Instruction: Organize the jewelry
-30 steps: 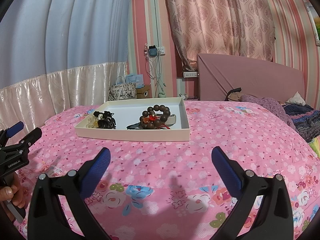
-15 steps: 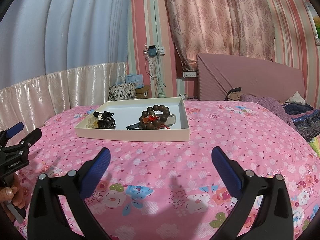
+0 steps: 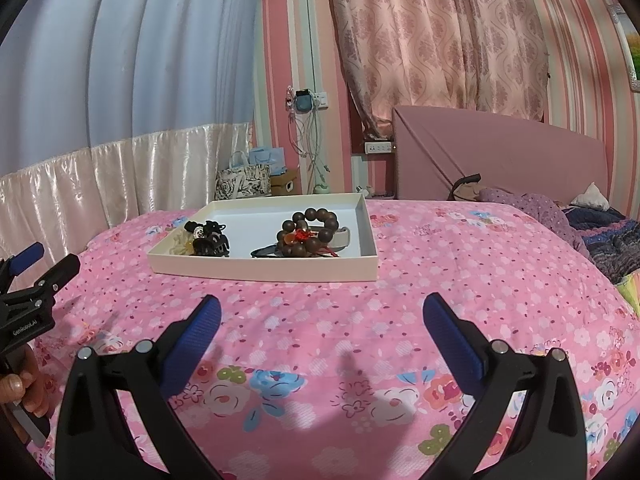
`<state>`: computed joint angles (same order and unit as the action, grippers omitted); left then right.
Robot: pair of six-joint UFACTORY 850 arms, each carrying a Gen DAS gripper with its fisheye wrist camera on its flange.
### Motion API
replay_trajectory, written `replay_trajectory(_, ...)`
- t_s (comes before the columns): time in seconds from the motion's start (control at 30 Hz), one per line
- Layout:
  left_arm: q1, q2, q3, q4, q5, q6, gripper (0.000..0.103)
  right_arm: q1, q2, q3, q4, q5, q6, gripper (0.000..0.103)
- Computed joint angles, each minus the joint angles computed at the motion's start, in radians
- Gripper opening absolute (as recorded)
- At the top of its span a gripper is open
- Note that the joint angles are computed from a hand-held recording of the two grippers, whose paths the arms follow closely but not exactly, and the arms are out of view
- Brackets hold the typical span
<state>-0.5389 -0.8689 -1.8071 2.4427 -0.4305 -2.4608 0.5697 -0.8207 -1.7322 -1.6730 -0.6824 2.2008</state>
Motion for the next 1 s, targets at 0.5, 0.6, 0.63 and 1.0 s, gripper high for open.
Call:
replay_trajectory(0.5, -0.001, 0.001, 0.001, -0.011, -0.002, 0.004, 0.1, -0.001, -0.01, -0.009, 0.0, -0.001, 0.004, 0.101)
replay_trajectory(0.6, -0.001, 0.001, 0.002, -0.008, -0.001, 0.001, 0.1, -0.001, -0.008, -0.005, -0.006, -0.005, 0.007, 0.101)
replay_trajectory(0.63, 0.0, 0.001, 0.001, -0.005, -0.001, -0.004, 0.1, -0.002, -0.009, -0.006, -0.006, -0.003, 0.006, 0.101)
replay_trajectory(1.0, -0.004, 0.001, 0.002, -0.02, -0.004, 0.014, 0.1, -0.002, -0.008, -0.004, -0.005, -0.002, 0.009, 0.101)
